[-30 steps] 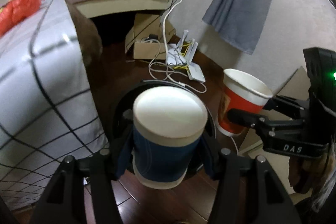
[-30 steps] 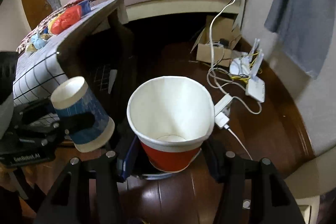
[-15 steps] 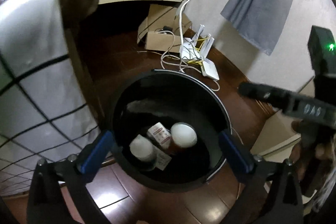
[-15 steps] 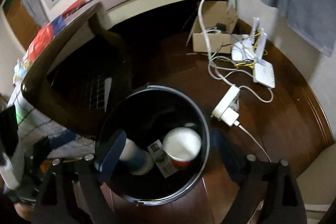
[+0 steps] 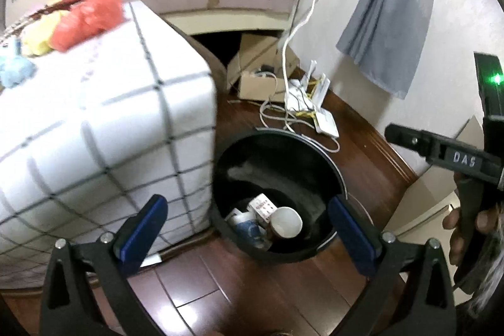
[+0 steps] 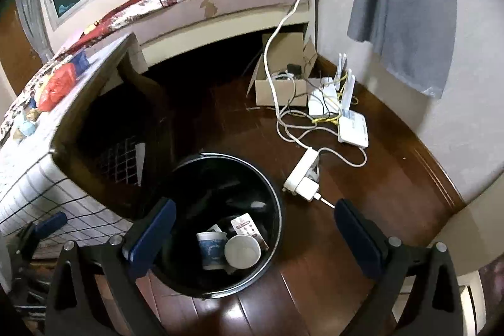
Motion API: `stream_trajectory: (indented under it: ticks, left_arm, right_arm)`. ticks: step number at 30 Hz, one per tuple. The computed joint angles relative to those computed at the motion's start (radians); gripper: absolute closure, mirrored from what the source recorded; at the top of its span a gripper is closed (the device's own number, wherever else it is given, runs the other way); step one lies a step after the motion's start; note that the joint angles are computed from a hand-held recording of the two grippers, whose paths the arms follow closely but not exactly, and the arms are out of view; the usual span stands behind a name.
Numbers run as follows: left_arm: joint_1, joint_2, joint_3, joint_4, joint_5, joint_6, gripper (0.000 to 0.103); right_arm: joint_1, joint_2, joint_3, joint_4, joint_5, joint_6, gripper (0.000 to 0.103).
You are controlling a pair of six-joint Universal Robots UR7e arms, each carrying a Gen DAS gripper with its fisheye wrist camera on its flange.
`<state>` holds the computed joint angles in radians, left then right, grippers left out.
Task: Collect trash
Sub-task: 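Move both tools back toward the plastic bag and mask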
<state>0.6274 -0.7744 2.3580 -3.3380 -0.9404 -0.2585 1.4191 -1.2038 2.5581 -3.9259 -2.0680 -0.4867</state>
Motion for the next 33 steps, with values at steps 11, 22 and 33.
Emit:
stream_trajectory:
  ticks: [11,22,33]
  left_arm:
    - [-0.035,-0.189,0.082,0.056,0.116,-0.02,0.001]
    - [0.001,-0.424,0.164,0.114,0.265,-0.003,0.001]
    - [0.202,-0.636,0.131,0.106,0.327,0.165,0.007]
  right_arm:
    - [0.253,0.056,-0.022,-0.028,-0.2,0.087,0.001]
    - [0.502,0.204,-0.168,0.021,-0.27,0.117,0.001]
    - [0.597,0.429,-0.455,0.228,-0.158,0.077,0.004]
